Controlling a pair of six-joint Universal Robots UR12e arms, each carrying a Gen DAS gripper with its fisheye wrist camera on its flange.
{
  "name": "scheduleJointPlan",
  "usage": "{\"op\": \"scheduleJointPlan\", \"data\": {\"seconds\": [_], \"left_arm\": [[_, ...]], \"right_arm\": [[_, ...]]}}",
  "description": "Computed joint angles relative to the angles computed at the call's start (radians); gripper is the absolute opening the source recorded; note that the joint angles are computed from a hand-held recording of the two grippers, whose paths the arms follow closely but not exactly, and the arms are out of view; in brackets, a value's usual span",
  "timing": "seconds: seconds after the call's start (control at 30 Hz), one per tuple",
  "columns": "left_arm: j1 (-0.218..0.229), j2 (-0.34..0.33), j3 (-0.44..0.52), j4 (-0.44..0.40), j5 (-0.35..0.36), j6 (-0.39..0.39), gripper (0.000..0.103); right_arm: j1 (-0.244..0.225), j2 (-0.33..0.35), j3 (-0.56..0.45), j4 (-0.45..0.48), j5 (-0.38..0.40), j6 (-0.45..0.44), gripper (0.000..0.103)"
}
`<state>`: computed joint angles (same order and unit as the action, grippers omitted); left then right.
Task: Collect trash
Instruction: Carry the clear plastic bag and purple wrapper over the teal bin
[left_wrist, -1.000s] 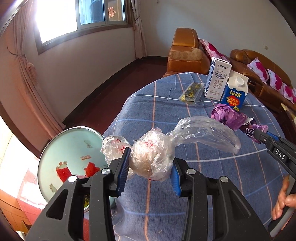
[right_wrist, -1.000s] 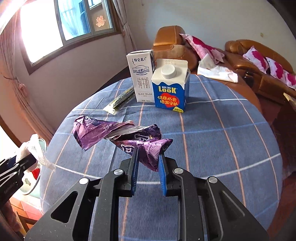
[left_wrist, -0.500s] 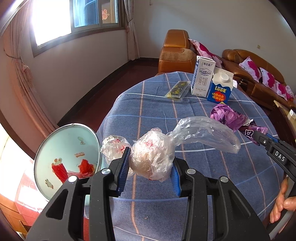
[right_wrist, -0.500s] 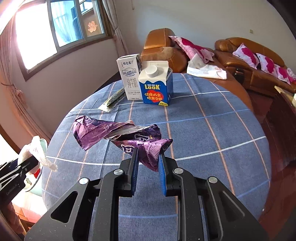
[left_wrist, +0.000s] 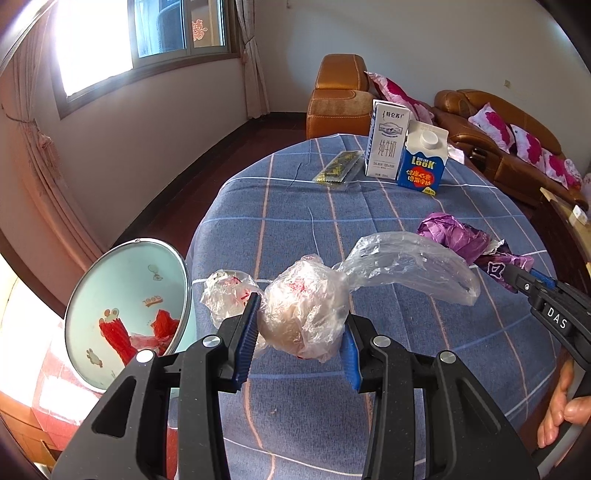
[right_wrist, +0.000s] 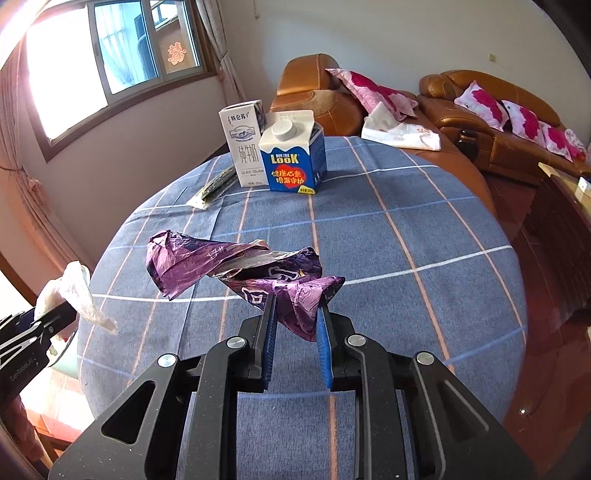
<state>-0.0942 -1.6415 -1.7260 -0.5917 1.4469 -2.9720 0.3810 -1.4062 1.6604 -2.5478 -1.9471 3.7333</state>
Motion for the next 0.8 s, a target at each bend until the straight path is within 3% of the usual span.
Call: {"op": "scheduleJointPlan", "data": {"seconds": [0.3, 0.8], "left_arm": [[0.033, 0.041, -0.049, 0.007, 0.011, 0.004, 0.039], [0.133, 0.104, -0.12, 0.034, 0.053, -0.028, 0.039]], "right_arm": [[0.037, 0.008, -0.009, -0.002, -0.008, -0.023, 0.021], [0.113, 0.085, -0.101, -0.024, 0.065, -0.128, 0.021]]}}
